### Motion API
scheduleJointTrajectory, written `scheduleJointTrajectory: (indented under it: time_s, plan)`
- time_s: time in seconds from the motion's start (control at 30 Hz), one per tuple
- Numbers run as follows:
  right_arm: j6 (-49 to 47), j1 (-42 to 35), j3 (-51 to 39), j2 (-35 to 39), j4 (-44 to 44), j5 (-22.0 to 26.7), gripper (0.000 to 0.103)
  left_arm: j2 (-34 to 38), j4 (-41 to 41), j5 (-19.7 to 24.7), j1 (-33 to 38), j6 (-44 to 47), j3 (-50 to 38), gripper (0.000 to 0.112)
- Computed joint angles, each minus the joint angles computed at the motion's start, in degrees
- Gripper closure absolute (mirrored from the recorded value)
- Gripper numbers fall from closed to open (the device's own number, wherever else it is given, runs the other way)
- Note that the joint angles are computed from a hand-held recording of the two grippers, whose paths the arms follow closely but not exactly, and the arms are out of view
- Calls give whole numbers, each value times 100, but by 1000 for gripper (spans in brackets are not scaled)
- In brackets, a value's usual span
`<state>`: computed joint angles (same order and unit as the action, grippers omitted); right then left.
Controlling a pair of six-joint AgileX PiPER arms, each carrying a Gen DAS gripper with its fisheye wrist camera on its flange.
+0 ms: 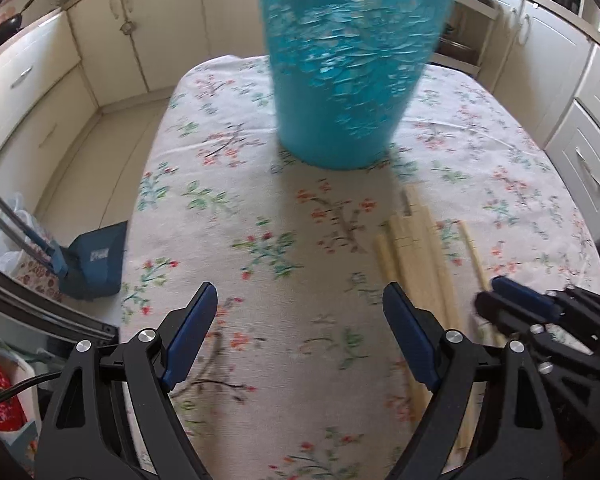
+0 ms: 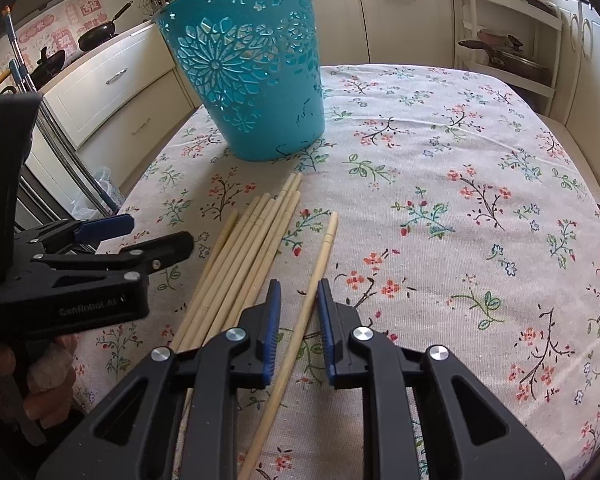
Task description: Organize utensils
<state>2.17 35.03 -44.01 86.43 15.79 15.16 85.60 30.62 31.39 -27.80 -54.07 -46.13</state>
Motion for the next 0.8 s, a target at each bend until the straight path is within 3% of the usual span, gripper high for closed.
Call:
scheduleJointTrajectory:
  time_s: [0.13,0.4,0.5,0.57,0.63,0.8]
  plan:
    - [-287,-34,25,-19,269,8,80,281,250,202,-320,-322,-217,31]
    - [-296,-13,59,-36,277,-29,79,603,211,316,-225,-346,-451,34]
    - [-93,31,53,-19,57,-67,79,586,175,124,-241,-236,-433,55]
    - [68,61,51,-9,-124,-95,79,574,122,92,-296,-98,-464,88]
    - [138,73,51,-8,-207,-108,79,571,-2,63,-329,80,-490,105]
    - [411,117,81,-36,-504,-141,79,448,-524,125,-257,603,-473,108]
